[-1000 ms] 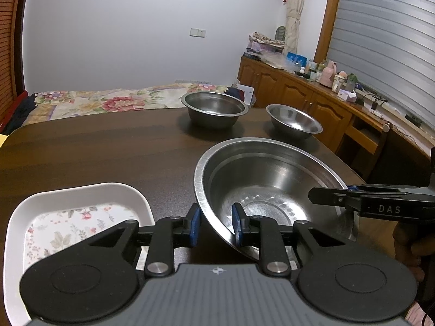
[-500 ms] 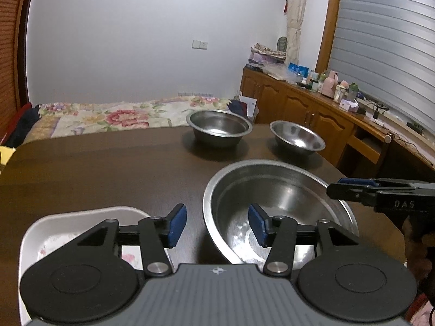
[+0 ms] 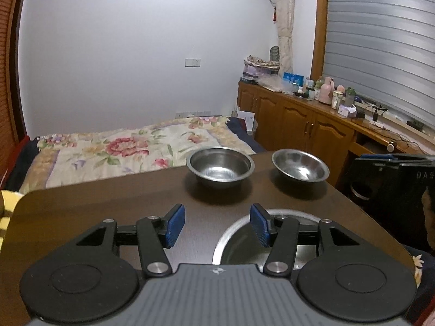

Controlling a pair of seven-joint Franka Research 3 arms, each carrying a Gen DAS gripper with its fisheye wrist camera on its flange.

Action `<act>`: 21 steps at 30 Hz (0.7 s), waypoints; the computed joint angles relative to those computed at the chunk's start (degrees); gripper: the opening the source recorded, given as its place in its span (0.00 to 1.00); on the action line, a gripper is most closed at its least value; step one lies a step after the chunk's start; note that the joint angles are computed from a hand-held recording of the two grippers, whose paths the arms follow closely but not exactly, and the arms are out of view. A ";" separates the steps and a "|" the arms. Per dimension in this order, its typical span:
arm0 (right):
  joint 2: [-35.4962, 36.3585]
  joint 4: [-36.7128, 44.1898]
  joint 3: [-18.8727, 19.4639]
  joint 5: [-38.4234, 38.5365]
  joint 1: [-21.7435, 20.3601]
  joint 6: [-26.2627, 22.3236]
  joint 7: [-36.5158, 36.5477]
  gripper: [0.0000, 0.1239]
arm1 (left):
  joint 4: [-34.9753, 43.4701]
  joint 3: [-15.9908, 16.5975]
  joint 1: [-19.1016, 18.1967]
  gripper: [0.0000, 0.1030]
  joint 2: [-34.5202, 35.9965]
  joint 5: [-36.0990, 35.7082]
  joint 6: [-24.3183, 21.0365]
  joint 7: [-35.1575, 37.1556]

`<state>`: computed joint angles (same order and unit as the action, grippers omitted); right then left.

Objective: Organize plates and bowls

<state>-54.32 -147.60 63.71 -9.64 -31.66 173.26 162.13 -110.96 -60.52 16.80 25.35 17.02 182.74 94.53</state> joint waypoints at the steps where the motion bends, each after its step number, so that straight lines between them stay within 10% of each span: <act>1: 0.13 0.03 -0.31 -0.24 -0.23 0.21 -0.34 0.45 | 1.03 0.70 -0.91 0.54 0.42 0.18 -0.61 0.18; 21: 14.09 5.11 3.33 1.66 -13.91 10.95 -14.41 0.45 | 24.58 24.28 -27.64 0.54 7.67 -7.68 -13.44 4.39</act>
